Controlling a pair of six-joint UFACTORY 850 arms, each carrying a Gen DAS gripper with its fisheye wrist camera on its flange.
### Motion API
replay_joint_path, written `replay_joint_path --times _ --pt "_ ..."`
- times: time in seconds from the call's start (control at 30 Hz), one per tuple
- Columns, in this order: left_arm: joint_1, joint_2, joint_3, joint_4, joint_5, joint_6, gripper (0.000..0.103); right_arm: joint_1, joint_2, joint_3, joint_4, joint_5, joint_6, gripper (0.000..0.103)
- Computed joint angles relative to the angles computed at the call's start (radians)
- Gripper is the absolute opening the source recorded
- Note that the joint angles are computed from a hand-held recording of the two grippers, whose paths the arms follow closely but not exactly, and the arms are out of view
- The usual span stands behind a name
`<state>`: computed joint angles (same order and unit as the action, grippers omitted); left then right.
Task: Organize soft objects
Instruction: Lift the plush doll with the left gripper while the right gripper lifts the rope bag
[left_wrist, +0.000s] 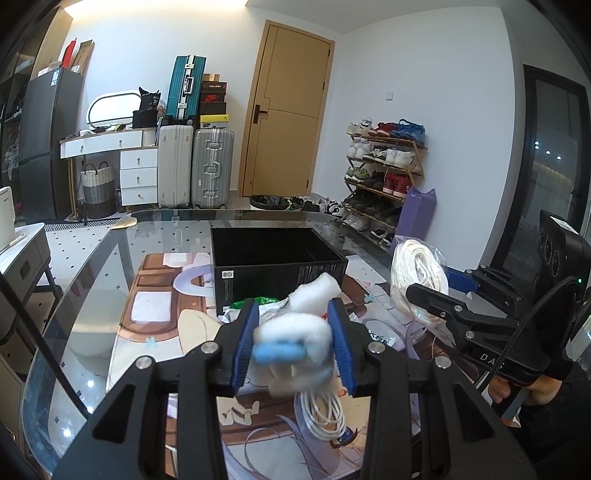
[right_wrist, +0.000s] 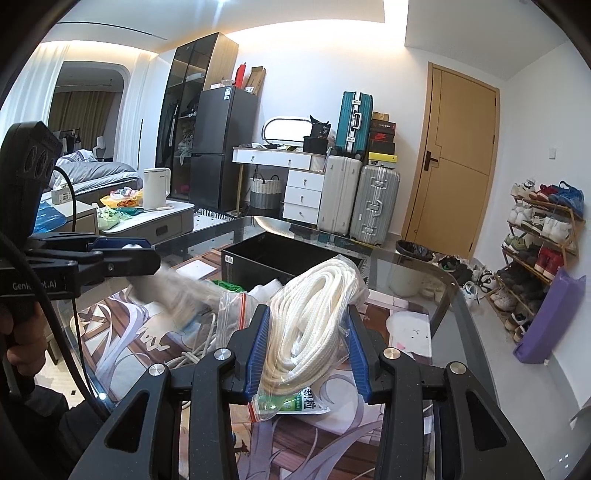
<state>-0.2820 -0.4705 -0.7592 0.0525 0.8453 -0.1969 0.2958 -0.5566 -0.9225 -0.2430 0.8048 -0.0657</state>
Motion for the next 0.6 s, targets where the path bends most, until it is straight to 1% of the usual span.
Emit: replay_joint_path --times 0.17,0.3,0.6 --pt "-0.002 -0.043 -0.033 0.001 -0.042 -0.002 0.037 0.001 -0.002 0.003 0.000 -0.010 0.000 0.040" --pt "-0.003 -0.050 -0.033 -0.001 -0.038 -0.013 0.037 0.002 -0.002 0.007 0.004 -0.010 0.001 0.040" --pt "0.002 -0.018 -0.016 0.017 -0.004 -0.024 0.036 0.002 0.001 0.000 -0.015 -0.011 0.011 0.040"
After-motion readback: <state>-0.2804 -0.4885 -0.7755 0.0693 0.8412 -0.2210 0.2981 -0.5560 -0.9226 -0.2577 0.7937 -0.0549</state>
